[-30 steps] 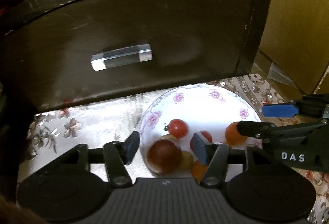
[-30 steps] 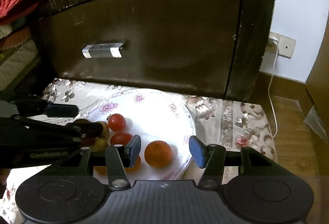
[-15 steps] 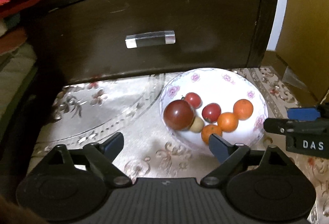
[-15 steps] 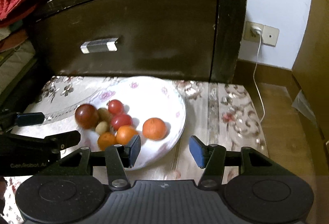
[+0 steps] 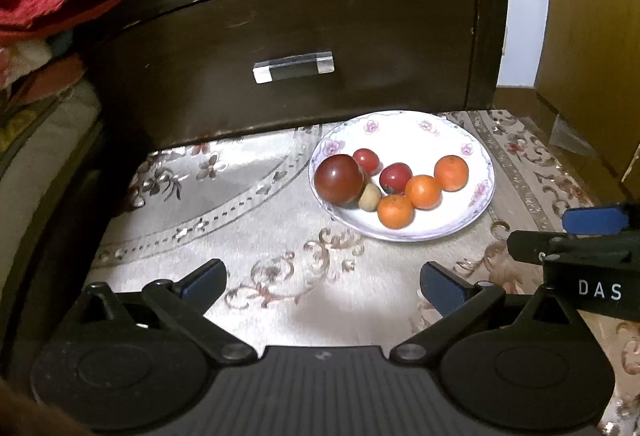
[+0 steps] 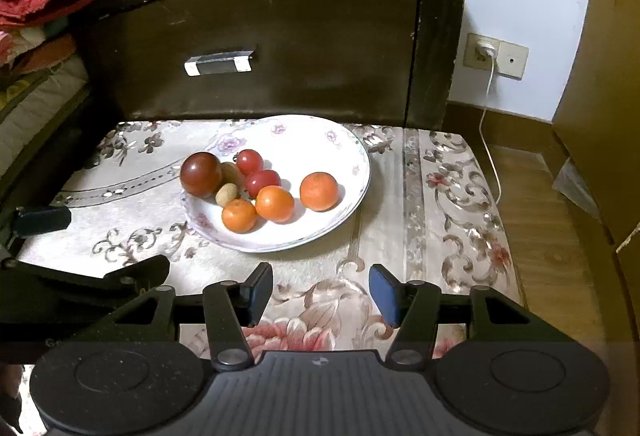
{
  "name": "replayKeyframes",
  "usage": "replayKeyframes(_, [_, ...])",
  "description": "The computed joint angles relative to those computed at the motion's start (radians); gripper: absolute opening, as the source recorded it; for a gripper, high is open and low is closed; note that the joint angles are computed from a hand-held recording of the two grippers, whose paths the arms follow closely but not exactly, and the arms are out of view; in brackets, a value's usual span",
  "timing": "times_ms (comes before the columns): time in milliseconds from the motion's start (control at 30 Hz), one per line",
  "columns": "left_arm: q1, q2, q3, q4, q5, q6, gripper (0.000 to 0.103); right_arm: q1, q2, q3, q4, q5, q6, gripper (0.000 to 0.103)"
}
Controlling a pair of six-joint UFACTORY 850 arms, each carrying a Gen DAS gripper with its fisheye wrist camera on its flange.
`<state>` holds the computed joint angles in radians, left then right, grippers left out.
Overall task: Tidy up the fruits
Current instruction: 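Lift both open tools away from the plate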
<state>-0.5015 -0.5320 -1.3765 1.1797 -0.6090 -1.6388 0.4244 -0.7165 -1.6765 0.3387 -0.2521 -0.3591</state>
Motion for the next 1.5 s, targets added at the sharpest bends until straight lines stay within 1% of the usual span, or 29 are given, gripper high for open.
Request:
replayKeyframes(100, [-0.008, 0.016, 0.020, 0.004, -0.003, -0.019, 0.103, 0.002, 0.026, 0.035, 0.027, 0.015, -0.022, 0.051])
replayKeyframes(333, [-0.032, 0.049, 0.062, 0.014, -0.025, -0.054, 0.103, 0.010, 0.076, 0.105, -0.007, 0.045, 0.015, 0.051])
replayKeyframes(633, [-0.055, 0.081, 0.103, 0.021, -0.043, -0.084, 0.103, 0.016, 0.130, 0.183, 0.007, 0.077, 0.009, 0.051])
replayKeyframes(1233, [-0.078, 0.110, 0.144, 0.015, -0.056, -0.101, 0.103, 0.035, 0.184, 0.264, -0.182, 0.104, 0.192, 0.051])
replayKeyframes(1500, [-0.082, 0.118, 0.155, 0.037, -0.064, -0.132, 0.103, 0.037, 0.191, 0.273, -0.203, 0.108, 0.215, 0.051])
